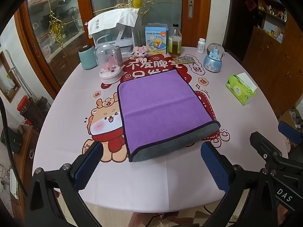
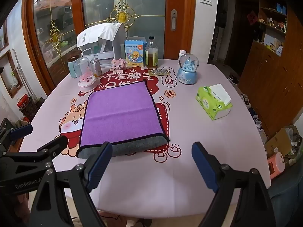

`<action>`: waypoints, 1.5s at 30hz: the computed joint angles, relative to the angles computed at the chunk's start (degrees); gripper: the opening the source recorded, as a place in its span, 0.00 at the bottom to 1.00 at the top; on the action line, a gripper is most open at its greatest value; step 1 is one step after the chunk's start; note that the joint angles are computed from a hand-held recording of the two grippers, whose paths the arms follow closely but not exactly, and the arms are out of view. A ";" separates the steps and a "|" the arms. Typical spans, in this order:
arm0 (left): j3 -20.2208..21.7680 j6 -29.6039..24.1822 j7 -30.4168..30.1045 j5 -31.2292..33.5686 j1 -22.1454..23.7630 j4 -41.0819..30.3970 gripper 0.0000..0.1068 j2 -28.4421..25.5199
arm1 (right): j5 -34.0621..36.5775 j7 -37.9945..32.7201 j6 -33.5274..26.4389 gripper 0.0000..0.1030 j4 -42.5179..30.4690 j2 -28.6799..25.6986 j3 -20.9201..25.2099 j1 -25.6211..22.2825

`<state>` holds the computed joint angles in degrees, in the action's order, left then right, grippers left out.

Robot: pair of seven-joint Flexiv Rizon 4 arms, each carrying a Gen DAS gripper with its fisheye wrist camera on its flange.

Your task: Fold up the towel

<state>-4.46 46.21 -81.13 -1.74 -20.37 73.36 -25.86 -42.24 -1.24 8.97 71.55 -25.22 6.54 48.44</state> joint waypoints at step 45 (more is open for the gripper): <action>-0.25 -0.56 1.54 -1.72 1.06 0.50 0.96 -0.34 | 0.50 1.72 1.09 0.84 -0.69 -1.39 -0.38 0.62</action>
<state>-4.71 45.65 -79.59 -3.46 -19.31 73.87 -26.20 -41.75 0.48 10.07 70.86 -26.61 6.16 49.06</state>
